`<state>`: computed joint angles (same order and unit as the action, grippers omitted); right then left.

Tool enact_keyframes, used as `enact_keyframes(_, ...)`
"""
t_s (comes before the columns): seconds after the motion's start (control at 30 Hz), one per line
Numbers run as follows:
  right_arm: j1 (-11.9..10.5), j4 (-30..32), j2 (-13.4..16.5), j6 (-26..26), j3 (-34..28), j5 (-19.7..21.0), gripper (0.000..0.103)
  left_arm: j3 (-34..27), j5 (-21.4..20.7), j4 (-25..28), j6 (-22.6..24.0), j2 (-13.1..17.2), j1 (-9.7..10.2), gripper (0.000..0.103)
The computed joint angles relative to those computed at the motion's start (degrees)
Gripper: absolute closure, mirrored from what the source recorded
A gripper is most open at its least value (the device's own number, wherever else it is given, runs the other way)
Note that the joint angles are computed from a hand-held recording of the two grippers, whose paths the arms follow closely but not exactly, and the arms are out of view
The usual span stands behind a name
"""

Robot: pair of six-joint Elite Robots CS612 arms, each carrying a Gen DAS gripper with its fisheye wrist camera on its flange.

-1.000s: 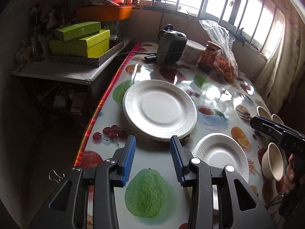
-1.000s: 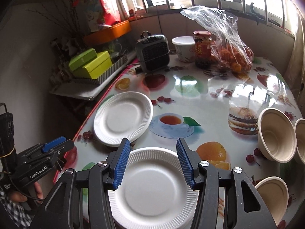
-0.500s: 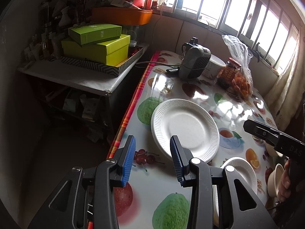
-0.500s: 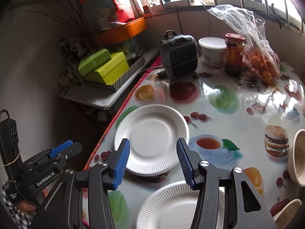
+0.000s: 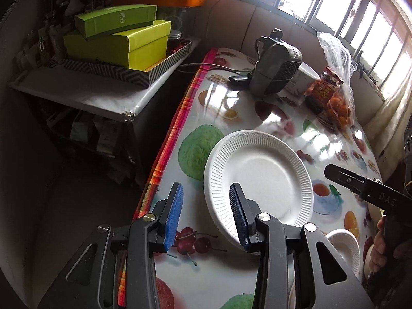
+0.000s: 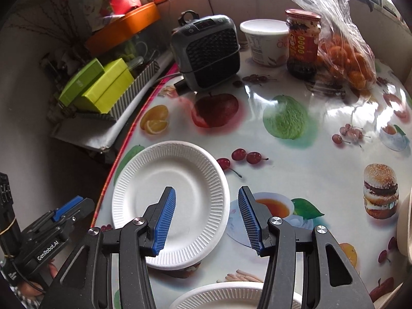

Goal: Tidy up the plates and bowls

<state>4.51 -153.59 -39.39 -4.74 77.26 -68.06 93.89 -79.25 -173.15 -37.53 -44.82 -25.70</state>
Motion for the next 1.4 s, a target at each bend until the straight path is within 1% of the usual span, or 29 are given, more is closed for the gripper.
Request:
enact_keyframes(0.07, 0.0, 1.1, 0.6, 0.3, -0.6, -0.8, 0.053, -0.8, -0.7, 0.8, -0.1, 0.6, 0.17, 0.064)
enact_keyframes(0.17, -0.1, 2.7, 1.2, 0.2, -1.4, -0.8, 0.053, -1.7, -2.0, 1.6, 0.2, 1.4, 0.36, 0.064)
enact_keyframes(0.33, -0.3, 4.7, 2.0, 0.9, -2.6, 0.3, 0.053, -2.8, -3.7, 2.4, -0.4, 2.2, 0.62, 0.064)
enact_keyframes(0.47, -0.3, 5.6, 2.4, 0.8, -3.0, 0.6, 0.054, -3.2, -4.0, 2.8, -0.2, 2.5, 0.62, 0.064)
enact_keyframes(0.63, -0.3, 6.7, 2.9, 0.5, -3.5, 0.8, 0.063, -3.4, -4.4, 3.3, -0.8, 2.7, 0.7, 0.066)
enact_keyframes(0.7, -0.4, 7.1, 3.1, 0.5, -3.7, 1.0, 0.066, -3.6, -4.4, 3.5, -0.8, 2.8, 0.75, 0.072)
enact_keyframes(0.77, -0.4, 7.4, 3.2, 0.6, -3.8, 1.1, 0.068, -3.6, -4.7, 3.2, -1.1, 2.9, 0.82, 0.072)
enact_keyframes(0.87, -0.4, 7.8, 3.3, 0.2, -3.9, 1.3, 0.074, -3.7, -4.8, 3.2, -1.5, 3.0, 0.92, 0.076)
enact_keyframes(0.93, -0.4, 8.0, 3.3, 0.1, -4.0, 1.5, 0.076, -3.8, -4.9, 3.2, -1.5, 3.0, 0.91, 0.077)
enact_keyframes(1.03, -0.4, 8.3, 3.4, 0.0, -4.0, 1.8, 0.083, -3.9, -4.8, 3.4, -1.5, 3.1, 0.86, 0.08)
enact_keyframes(1.13, -0.4, 8.6, 3.5, -0.2, -4.1, 1.9, 0.084, -3.9, -4.9, 3.2, -1.6, 3.1, 0.89, 0.083)
enact_keyframes(1.2, -0.4, 9.0, 3.6, 0.0, -4.3, 2.0, 0.087, -3.9, -5.0, 3.1, -1.7, 3.2, 0.9, 0.084)
enact_keyframes(1.4, -0.5, 9.0, 3.6, 0.1, -4.3, 2.2, 0.087, -3.9, -4.8, 3.3, -1.7, 3.1, 0.89, 0.086)
